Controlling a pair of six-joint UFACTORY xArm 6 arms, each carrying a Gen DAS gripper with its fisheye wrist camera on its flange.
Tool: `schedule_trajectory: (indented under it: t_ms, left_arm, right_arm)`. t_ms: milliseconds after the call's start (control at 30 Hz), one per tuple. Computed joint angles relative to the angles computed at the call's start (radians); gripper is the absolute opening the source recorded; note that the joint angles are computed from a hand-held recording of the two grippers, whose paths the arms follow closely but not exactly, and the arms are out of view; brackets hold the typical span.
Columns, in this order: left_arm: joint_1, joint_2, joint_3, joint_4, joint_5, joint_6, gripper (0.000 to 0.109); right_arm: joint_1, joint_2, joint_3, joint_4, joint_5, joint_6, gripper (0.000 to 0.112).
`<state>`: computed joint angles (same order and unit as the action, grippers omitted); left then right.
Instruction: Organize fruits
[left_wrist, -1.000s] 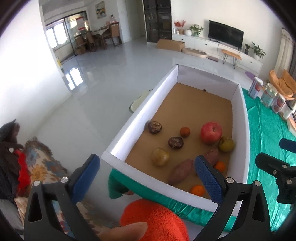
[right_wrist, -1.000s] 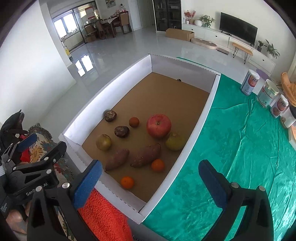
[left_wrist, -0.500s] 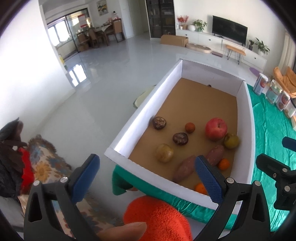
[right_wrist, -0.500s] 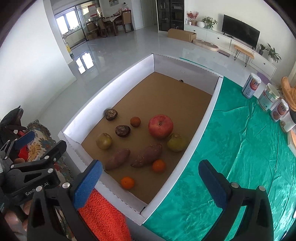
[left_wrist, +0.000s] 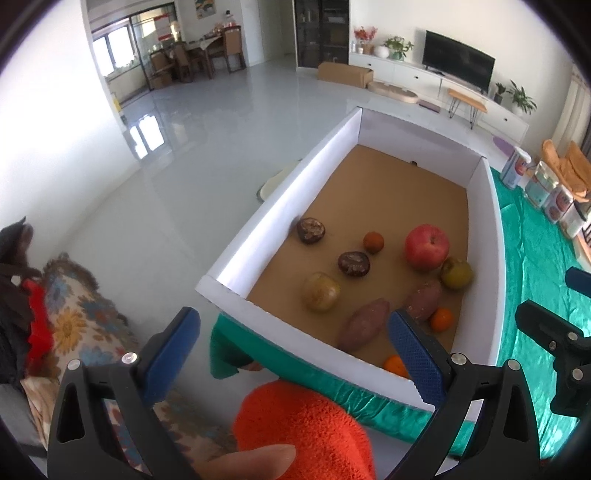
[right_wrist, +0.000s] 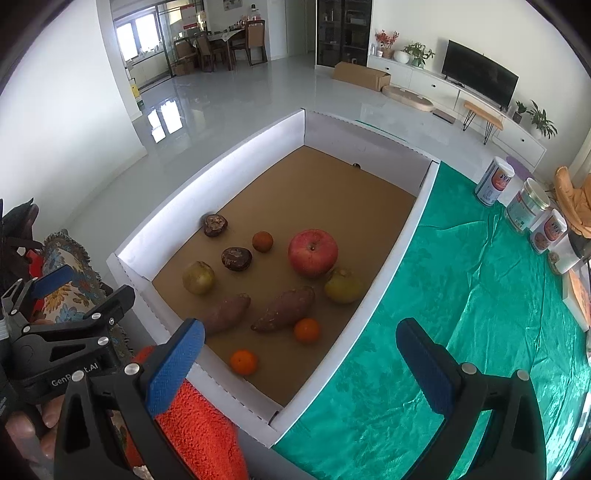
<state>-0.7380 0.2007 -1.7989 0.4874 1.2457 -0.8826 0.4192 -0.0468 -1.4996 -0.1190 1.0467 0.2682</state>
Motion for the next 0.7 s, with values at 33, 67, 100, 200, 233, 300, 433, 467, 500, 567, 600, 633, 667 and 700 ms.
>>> schedule_trajectory:
  t_ms: [33, 67, 100, 200, 233, 300, 433, 467, 500, 567, 600, 633, 667, 700]
  left_arm:
    - [0.000, -0.005, 0.005, 0.003, -0.002, -0.001, 0.102]
    - [0.001, -0.009, 0.010, 0.004, -0.006, -0.003, 0.102]
    - [0.003, -0.012, 0.012, 0.005, -0.009, -0.005, 0.102]
    - [0.005, -0.017, 0.014, 0.003, -0.018, -0.009, 0.102]
    - [0.007, -0.017, 0.012, 0.003, -0.021, -0.009, 0.102]
    - [0.007, -0.013, 0.006, 0.005, -0.023, -0.008, 0.102]
    - [0.006, -0.010, 0.001, 0.014, -0.026, -0.007, 0.102]
    - [0.005, -0.008, -0.001, 0.016, -0.025, -0.006, 0.102]
    - [0.004, -0.007, -0.003, 0.018, -0.024, -0.006, 0.102]
    - [0.003, -0.005, -0.003, 0.016, -0.027, -0.001, 0.102]
    - [0.005, -0.007, 0.001, 0.009, -0.035, 0.003, 0.102]
    - [0.006, -0.012, 0.010, 0.002, -0.048, 0.008, 0.102]
    - [0.008, -0.020, 0.022, -0.004, -0.066, 0.011, 0.102]
    - [0.009, -0.025, 0.030, -0.005, -0.075, 0.010, 0.102]
  right_arm:
    - [0.001, 0.000, 0.001, 0.000, 0.000, 0.001, 0.103]
    - [0.001, 0.000, 0.001, 0.001, 0.001, 0.002, 0.103]
    - [0.001, -0.001, 0.001, 0.002, 0.002, 0.002, 0.103]
    - [0.005, 0.000, -0.003, -0.005, 0.006, 0.001, 0.103]
    - [0.007, 0.000, -0.003, -0.009, 0.006, 0.002, 0.103]
    - [0.007, -0.001, -0.003, -0.014, 0.006, 0.005, 0.103]
    - [0.006, 0.000, -0.004, -0.018, 0.010, 0.008, 0.103]
    - [0.006, 0.000, -0.003, -0.018, 0.010, 0.008, 0.103]
    - [0.006, 0.001, -0.003, -0.019, 0.011, 0.007, 0.103]
    - [0.006, 0.000, -0.003, -0.018, 0.011, 0.006, 0.103]
    - [0.005, 0.001, -0.003, -0.016, 0.009, 0.004, 0.103]
    - [0.006, 0.000, -0.002, -0.015, 0.008, 0.001, 0.103]
    - [0.006, -0.001, 0.000, -0.014, 0.007, -0.002, 0.103]
    - [0.006, -0.001, 0.001, -0.013, 0.007, -0.003, 0.103]
